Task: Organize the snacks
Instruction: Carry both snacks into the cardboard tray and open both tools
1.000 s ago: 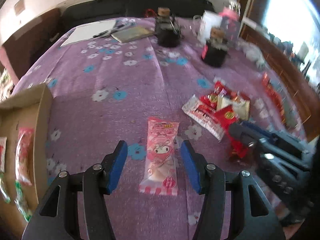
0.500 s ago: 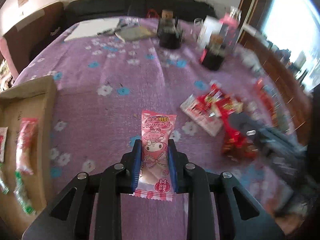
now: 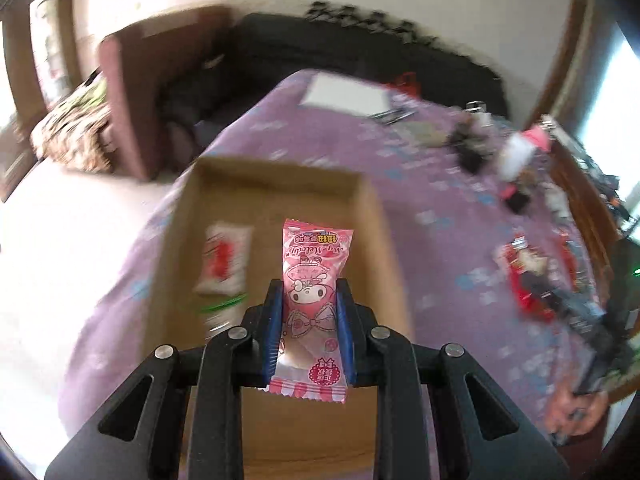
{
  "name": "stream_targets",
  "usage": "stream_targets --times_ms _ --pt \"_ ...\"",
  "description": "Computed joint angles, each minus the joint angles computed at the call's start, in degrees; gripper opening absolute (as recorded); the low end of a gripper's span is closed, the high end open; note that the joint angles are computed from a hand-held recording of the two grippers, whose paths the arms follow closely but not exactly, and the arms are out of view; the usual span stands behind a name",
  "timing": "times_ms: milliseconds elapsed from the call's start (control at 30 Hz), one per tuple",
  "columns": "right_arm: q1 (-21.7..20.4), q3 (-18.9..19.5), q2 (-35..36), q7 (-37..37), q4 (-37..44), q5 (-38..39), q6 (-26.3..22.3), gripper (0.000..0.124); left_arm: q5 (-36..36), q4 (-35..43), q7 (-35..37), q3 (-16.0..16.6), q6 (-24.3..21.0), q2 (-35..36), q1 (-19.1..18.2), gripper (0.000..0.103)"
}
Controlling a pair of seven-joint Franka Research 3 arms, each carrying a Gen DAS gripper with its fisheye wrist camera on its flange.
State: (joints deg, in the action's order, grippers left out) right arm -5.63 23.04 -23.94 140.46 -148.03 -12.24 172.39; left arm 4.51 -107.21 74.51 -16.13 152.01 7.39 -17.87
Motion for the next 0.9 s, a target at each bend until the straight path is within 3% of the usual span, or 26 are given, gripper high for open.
stream_targets --times_ms 100,267,433,567,700,800,900 --pt "0.58 2.19 6.11 -0.44 7.68 -2.91 -3.02 0.021 -2.58 -2.77 1.46 0.36 -0.62 -0.34 1.37 0.022" --pt "5.44 1.68 18.86 -1.67 21.79 -6.68 -8.22 0.021 -8.89 -4.75 6.06 -0.39 -1.14 0.41 2.72 0.022" --pt "10.86 0.14 32.76 -4.79 37.93 -8.27 -16.93 0.021 -13.35 -4.85 10.09 -0.91 -0.22 0.69 3.52 0.022" --pt "16.59 -3.26 43.06 -5.78 51.64 -10.79 -25.66 0.021 -18.40 -4.78 13.67 -1.33 0.09 0.59 4.45 0.030" --pt "20.39 -6.47 48.41 -7.22 58.85 -10.01 -29.20 0.024 -23.71 -5.00 17.12 -1.44 -0.13 0.27 5.30 0.044" --pt "24.23 -10.42 48.77 -5.30 60.25 -12.52 -29.97 0.027 -26.41 -5.65 18.70 -1.25 0.21 -0.48 5.57 0.044" --pt "26.84 -13.82 45.86 -3.23 57.22 -14.03 -27.89 0.042 -28.70 -6.89 19.66 -1.02 1.44 -1.80 5.44 0.044"
